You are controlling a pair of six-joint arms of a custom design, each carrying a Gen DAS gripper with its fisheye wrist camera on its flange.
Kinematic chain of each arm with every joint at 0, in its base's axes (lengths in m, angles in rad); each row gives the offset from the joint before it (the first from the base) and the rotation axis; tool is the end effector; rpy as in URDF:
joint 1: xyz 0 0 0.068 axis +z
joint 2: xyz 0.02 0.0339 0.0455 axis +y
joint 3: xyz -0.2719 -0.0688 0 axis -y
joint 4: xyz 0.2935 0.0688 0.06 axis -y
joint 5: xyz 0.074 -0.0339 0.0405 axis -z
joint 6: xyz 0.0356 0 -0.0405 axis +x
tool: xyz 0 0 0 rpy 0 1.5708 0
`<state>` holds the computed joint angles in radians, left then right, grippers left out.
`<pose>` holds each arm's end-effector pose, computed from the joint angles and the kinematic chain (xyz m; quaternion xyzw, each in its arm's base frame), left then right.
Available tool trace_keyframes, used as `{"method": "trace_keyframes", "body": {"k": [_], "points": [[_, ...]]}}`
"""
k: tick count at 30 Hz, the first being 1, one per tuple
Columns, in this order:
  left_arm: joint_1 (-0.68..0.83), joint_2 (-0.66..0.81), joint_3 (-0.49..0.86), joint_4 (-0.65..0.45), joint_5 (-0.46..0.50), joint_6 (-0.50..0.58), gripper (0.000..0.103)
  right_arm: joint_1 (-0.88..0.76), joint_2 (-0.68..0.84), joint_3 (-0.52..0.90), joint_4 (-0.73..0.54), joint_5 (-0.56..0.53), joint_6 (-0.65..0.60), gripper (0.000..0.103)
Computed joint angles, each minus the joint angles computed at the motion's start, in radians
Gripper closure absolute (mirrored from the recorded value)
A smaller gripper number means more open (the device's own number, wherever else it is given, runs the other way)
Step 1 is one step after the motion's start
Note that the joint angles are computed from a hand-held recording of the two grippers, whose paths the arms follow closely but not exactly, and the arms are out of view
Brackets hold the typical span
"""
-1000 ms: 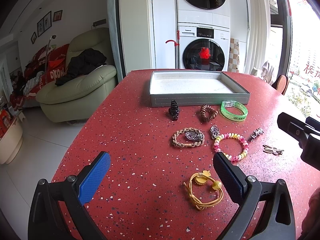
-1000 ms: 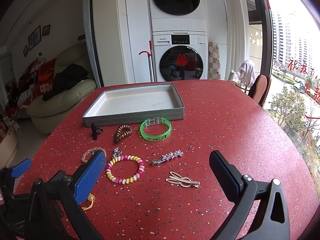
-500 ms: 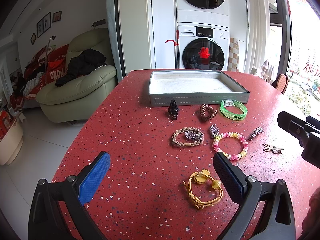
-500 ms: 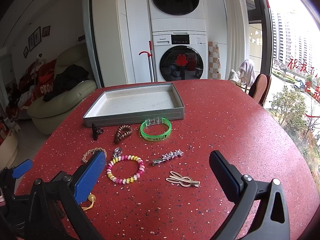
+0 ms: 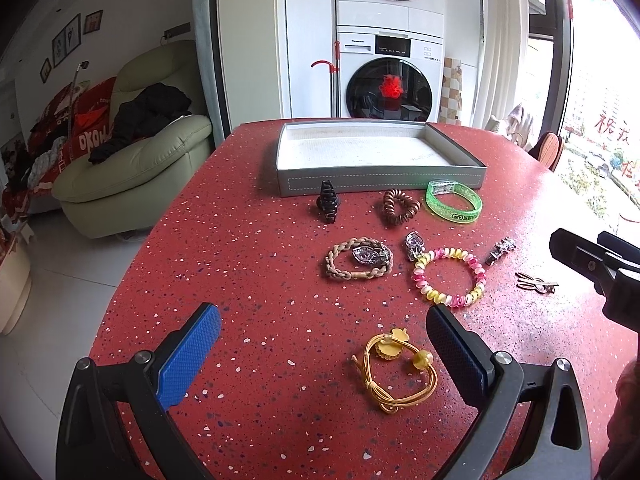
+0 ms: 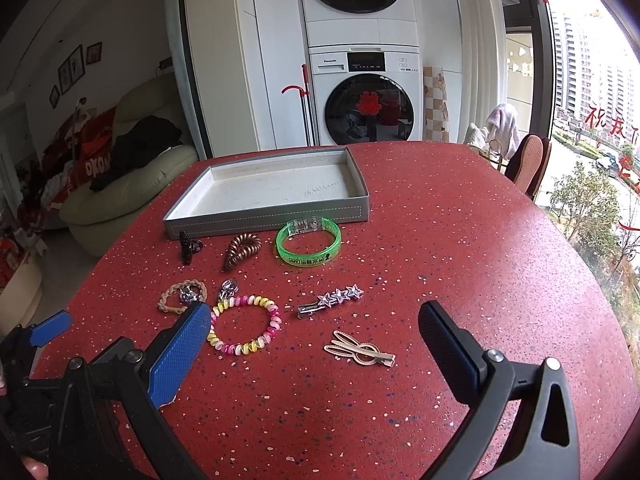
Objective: Organize jewelry
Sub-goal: 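Grasp the yellow cord bracelet with the left gripper while the right gripper grasps the beige bunny clip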
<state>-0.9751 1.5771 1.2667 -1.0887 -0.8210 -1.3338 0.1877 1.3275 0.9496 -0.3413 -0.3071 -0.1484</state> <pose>0.2103 -0.2638 0.2561 -0.1966 0.8928 0.0889 0.3954 0.3228 0.0723 0.2538 -0.2128 0.8768 0.1473 0.4054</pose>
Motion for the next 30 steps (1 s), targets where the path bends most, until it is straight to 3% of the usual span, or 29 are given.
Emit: {"method": "trace_keyframes", "body": {"k": [7, 16, 21, 23, 28, 30], "points": [[0.073, -0.07, -0.08, 0.149, 0.21, 0.168, 0.0, -0.053, 0.171, 0.136, -0.144, 0.024, -0.211, 0.0], [0.078, -0.017, -0.062, 0.188, 0.317, 0.23, 0.0, -0.073, 0.286, 0.217, -0.208, 0.013, -0.385, 0.001], [0.082, 0.009, -0.043, 0.187, 0.323, 0.248, 0.001, -0.061, 0.327, 0.244, -0.234, 0.019, -0.418, 0.013], [0.084, 0.018, -0.034, 0.184, 0.32, 0.258, 0.002, -0.058, 0.331, 0.246, -0.246, 0.012, -0.434, 0.025], [0.071, 0.023, -0.026, 0.172, 0.297, 0.275, 0.021, -0.046, 0.312, 0.24, -0.281, 0.0, -0.455, 0.046], [0.071, 0.019, -0.027, 0.176, 0.292, 0.285, 0.04, -0.043, 0.312, 0.247, -0.305, -0.01, -0.451, 0.059]]}}
